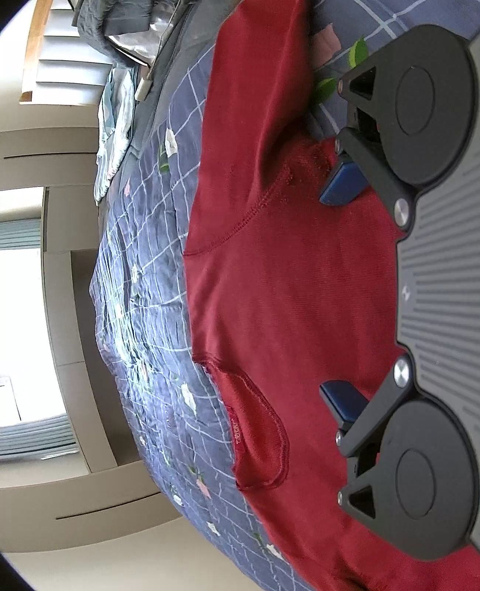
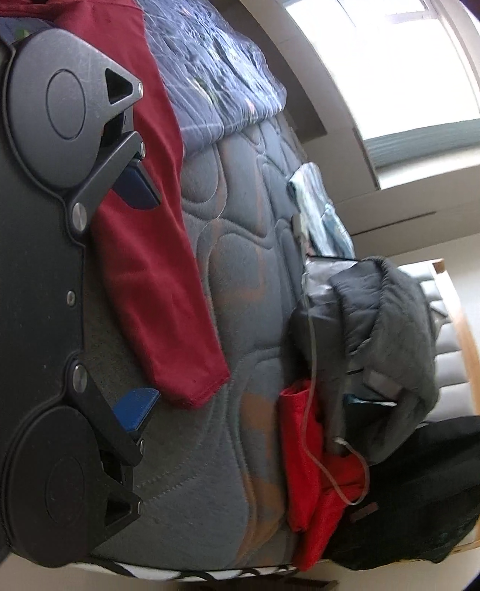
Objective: Fold small clothes
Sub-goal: 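Reach the right tool to a sweater sleeve cuff and grasp it, then carry the held cuff across the sweater body and open the right tool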
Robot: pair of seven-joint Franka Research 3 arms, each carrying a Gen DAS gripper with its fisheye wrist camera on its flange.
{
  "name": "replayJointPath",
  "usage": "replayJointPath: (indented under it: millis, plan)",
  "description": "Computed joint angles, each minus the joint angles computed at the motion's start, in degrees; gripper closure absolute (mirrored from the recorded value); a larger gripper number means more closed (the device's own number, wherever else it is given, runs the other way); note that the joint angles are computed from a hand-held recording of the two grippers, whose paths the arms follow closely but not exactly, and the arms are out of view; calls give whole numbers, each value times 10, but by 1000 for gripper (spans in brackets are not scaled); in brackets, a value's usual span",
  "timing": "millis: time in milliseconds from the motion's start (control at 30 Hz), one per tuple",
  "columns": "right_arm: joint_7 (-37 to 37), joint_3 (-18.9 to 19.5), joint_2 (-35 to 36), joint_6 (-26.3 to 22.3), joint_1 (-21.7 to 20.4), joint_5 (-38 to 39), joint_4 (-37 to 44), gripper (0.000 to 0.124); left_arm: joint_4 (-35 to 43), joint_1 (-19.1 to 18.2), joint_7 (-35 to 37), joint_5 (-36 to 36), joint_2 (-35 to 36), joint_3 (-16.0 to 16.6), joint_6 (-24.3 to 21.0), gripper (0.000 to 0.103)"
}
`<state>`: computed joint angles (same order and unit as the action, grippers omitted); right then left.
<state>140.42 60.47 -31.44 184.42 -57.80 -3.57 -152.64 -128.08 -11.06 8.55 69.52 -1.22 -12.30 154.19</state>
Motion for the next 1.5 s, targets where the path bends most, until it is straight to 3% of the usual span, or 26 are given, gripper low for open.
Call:
replayJointPath:
  millis: [200,367,500,700,867,967,1100,1200,1333,1500]
  plan:
    - [7,2,58,16,-10,9,7,21,-6,2,-22,14,0,1,7,1]
    - [23,24,47,66,-25,67,-17,23,-6,2,-42,32,3,2,9,0]
    - [36,47,34,97,-38,124,-33,31,-8,2,-59,46,3,2,11,0]
    - [61,77,7,92,-58,192,-38,57,-8,0,-64,51,4,2,8,0]
    - [111,93,-32,16,-87,184,-16,101,-9,3,-55,36,1,5,22,1]
    - [123,85,-25,-3,-93,160,-4,117,-15,8,8,-25,-15,7,29,0]
    - [118,72,-37,-4,-93,111,10,118,-26,14,73,-45,-65,-2,-21,0]
    - [115,63,-54,8,-91,74,29,118,-53,33,114,-84,-118,11,15,0]
    - [83,66,-66,40,-88,40,79,118,-97,53,188,-191,-191,47,49,0]
    - [-8,119,-36,79,-106,8,179,118,-151,115,203,-211,-279,55,55,0]
